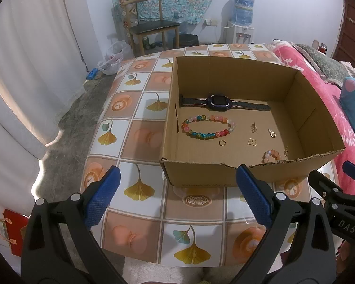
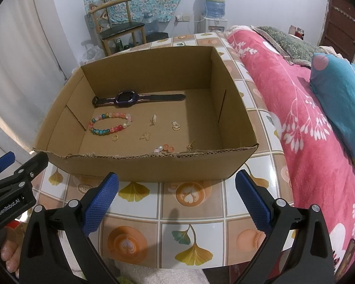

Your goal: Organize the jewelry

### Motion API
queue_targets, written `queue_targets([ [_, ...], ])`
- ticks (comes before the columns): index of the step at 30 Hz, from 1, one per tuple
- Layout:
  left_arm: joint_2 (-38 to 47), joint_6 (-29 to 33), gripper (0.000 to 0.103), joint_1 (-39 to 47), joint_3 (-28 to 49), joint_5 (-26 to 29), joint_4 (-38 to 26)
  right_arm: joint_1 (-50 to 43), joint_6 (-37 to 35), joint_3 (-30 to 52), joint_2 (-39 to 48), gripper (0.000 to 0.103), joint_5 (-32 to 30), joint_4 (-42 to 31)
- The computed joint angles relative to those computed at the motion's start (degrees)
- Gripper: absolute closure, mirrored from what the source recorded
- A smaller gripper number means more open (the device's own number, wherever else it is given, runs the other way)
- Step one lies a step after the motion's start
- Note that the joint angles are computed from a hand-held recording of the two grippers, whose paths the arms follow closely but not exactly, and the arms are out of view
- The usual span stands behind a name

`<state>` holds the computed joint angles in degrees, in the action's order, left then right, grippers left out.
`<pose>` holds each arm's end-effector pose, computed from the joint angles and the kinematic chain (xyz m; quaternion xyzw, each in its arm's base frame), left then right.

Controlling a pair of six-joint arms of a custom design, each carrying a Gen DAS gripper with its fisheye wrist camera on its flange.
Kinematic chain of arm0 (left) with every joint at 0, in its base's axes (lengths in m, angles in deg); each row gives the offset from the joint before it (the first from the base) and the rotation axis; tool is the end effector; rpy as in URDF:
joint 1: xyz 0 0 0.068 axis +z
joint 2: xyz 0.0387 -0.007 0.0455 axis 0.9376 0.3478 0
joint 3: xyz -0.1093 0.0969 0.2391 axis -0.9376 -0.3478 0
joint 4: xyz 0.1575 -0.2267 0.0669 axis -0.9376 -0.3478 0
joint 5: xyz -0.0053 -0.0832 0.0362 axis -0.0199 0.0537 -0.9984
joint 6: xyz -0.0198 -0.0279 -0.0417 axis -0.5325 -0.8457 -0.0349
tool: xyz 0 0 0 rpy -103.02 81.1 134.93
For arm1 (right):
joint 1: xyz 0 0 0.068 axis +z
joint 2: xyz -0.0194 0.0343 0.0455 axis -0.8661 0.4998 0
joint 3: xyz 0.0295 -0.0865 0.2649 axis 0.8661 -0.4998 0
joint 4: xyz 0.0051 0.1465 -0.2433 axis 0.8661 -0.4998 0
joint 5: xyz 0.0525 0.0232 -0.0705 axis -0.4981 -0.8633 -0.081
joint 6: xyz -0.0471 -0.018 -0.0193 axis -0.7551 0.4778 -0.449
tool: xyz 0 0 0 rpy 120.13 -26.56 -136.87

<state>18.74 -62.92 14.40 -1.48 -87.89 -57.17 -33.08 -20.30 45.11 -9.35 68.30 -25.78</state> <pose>0.1682 -0.2064 0.2501 -0.1381 0.9398 0.0732 0.3040 0.2251 0.1109 0.2375 -0.0875 0.9531 0.0627 0.2827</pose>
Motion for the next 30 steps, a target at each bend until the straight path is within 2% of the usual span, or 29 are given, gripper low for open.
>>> queue_targets([
  [30, 0.5, 0.6, 0.009, 0.1, 0.7, 0.2, 0.2, 0.1, 0.3, 0.4, 0.2, 0.007, -0.3, -0.6],
])
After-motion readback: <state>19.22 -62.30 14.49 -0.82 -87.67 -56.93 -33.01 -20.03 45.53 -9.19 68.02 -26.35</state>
